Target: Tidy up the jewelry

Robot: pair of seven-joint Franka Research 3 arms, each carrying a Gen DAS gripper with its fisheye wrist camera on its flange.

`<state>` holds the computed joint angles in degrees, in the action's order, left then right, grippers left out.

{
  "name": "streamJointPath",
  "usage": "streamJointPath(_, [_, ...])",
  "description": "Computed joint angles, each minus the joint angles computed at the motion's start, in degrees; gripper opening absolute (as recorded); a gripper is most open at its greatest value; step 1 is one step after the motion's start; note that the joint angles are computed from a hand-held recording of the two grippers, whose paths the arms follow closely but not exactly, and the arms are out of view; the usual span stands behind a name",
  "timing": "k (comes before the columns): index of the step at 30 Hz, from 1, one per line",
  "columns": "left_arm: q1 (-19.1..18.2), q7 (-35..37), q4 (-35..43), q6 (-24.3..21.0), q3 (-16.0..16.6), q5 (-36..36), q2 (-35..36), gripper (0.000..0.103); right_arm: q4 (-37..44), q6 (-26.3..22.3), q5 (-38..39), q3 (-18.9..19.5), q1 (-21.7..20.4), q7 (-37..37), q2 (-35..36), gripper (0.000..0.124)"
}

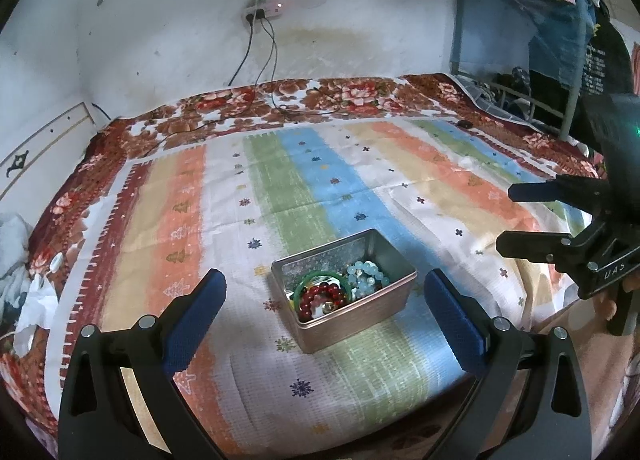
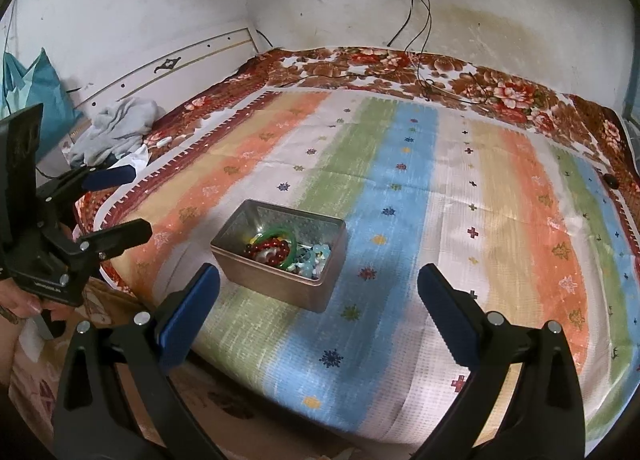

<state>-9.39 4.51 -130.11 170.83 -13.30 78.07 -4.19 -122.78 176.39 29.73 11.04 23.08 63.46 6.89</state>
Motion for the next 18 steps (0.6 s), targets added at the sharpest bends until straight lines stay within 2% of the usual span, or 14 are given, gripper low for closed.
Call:
streamJointPath(9, [-0.3,-2.6,0.5,-1.4,-0.1,1.7,0.3,0.097,0.2,-0.1,0.2,0.2,0.0,-0.5,0.2,0.098])
streamJointPath(12, [-0.3,-2.8,0.5,-1.2,0.1,1.6,0.4,0.097,0.2,0.6,4.7,2.3,-1.3,-4.9,0.0,0.098])
streamJointPath(18, [-0.4,-3.3,0.3,-2.2,0.1,1.6,0.2,0.097,-0.1,1.6,7.0,2.4,-0.7,-7.9,-0.3,0.098])
